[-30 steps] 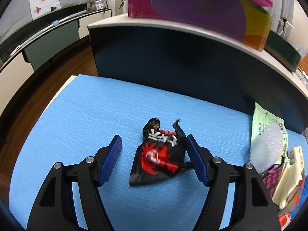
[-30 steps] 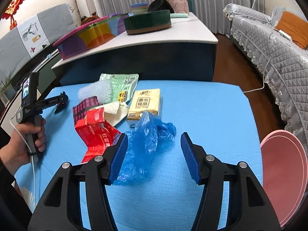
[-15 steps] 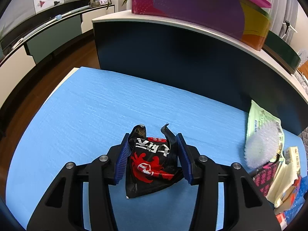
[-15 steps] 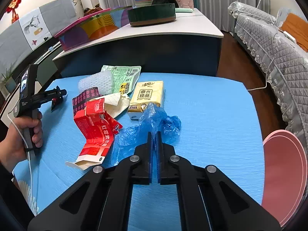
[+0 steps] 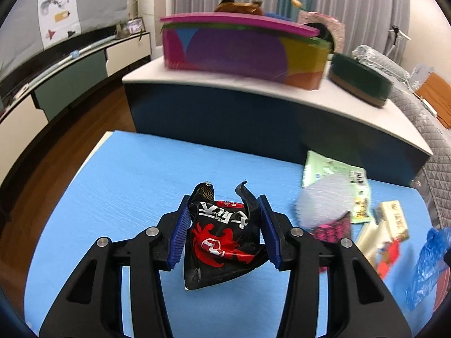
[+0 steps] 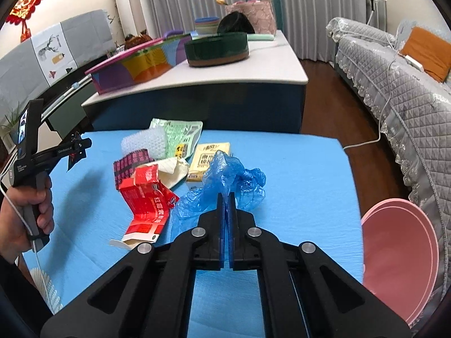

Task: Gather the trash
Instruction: 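Carry the wrapper and blue bag over the pink bin and open both tools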

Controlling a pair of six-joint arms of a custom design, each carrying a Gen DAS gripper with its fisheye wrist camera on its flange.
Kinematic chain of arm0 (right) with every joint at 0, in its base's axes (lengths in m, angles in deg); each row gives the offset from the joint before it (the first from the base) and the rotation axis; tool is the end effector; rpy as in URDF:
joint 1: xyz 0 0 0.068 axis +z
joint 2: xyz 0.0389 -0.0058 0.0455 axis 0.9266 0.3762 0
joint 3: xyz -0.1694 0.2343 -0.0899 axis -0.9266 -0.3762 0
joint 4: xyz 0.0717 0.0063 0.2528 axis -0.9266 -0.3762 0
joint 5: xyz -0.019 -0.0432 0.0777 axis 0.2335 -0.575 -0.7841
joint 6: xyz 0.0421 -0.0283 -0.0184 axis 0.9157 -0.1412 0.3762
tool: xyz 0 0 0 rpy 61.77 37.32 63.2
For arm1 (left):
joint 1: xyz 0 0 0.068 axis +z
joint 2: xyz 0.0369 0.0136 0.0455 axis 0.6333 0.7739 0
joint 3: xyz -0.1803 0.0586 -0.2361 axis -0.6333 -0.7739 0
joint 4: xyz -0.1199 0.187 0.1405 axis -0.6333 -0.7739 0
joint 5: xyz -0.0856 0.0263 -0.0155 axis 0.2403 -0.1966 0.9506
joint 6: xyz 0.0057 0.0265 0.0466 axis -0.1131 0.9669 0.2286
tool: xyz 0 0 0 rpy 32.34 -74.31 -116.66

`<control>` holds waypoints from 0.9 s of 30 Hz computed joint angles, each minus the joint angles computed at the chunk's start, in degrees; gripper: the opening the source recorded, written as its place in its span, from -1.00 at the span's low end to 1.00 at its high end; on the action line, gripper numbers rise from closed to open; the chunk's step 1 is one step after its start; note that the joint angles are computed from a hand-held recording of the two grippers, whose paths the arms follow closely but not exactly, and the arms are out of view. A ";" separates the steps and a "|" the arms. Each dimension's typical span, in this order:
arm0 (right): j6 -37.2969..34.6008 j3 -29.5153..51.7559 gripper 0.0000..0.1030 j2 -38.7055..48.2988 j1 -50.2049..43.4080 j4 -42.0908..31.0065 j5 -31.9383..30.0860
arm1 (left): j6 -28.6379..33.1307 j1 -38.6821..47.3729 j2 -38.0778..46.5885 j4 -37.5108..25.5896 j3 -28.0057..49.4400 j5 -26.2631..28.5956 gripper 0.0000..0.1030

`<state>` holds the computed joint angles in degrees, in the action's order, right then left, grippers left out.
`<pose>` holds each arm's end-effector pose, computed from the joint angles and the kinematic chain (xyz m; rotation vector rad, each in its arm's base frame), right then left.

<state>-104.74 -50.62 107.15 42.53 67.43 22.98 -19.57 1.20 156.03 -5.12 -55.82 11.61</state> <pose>0.1500 -0.0516 0.0837 -0.1728 2.3294 0.2307 0.2085 -0.1402 0.0845 -0.2549 2.3365 0.0347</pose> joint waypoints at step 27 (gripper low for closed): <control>-31.08 11.45 -0.96 -19.56 -36.42 -47.21 -23.45 | -30.22 -33.96 -6.13 -38.49 16.10 -15.50 -0.10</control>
<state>-135.82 -39.17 87.60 6.10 20.21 -0.47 -49.79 -32.76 149.89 -43.61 -39.72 -3.89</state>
